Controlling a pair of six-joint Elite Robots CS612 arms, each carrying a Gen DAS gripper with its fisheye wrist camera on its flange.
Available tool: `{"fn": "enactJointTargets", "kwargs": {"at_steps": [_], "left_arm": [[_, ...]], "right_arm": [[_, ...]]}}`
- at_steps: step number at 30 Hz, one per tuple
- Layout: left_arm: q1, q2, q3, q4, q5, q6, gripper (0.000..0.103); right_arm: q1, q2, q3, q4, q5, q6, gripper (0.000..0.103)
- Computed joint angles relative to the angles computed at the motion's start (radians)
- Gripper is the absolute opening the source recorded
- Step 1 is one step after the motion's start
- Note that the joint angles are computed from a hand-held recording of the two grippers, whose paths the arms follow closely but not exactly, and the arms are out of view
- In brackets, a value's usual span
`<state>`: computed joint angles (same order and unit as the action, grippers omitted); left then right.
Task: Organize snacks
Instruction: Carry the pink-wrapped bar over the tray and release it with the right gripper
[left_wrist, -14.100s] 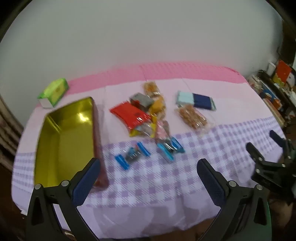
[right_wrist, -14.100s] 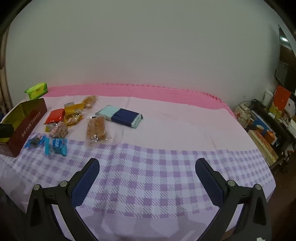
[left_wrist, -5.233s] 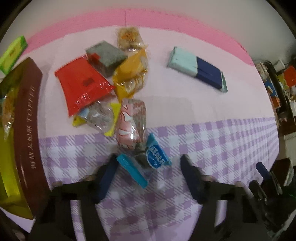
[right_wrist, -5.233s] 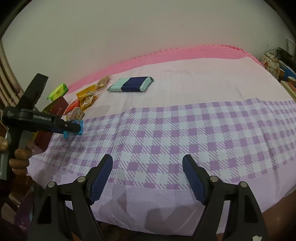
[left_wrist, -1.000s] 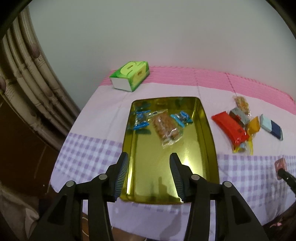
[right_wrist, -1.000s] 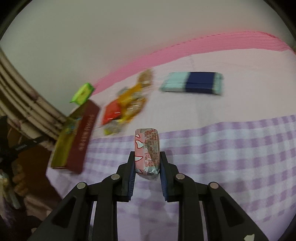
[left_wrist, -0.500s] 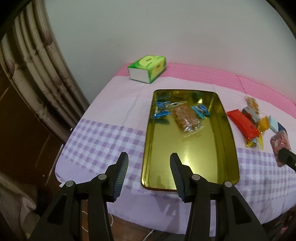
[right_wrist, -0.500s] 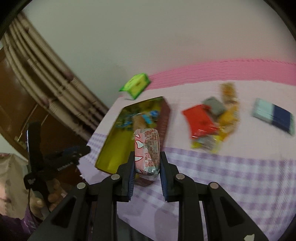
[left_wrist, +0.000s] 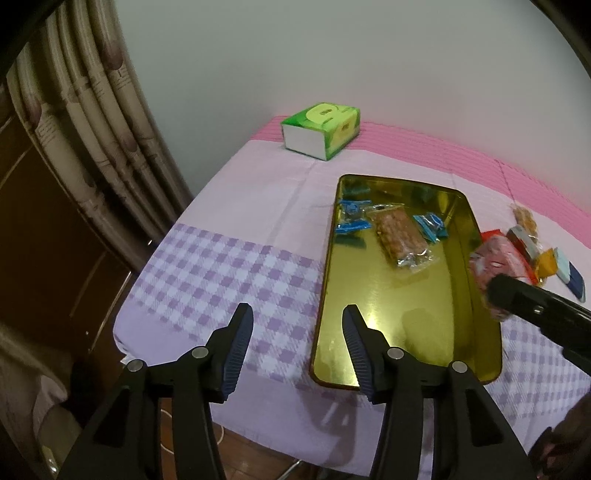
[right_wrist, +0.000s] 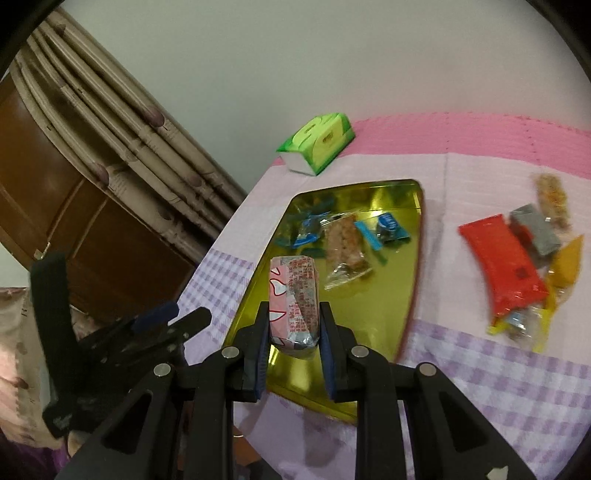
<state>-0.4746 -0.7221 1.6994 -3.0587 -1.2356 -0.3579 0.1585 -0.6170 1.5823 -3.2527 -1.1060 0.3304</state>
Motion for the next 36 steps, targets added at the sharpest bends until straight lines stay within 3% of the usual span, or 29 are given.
{"fn": "enactJointTargets", "kwargs": {"at_steps": [20, 29, 36], "left_arm": [[0.022, 0.013, -0.033, 0.087, -0.027, -0.053, 0.053], [0.042, 0.012, -0.035, 0.112, -0.013, -0.160, 0.053], [0.039, 0.015, -0.043, 0.133, -0.008, -0.144, 0.053]], "right_arm": [[0.032, 0.090, -0.184, 0.186, 0.037, 0.013, 0.023], [0.040, 0.110, -0.224, 0.233, 0.036, 0.011, 0.023], [0.048, 0.127, -0.263, 0.283, 0.015, 0.017, 0.024]]}}
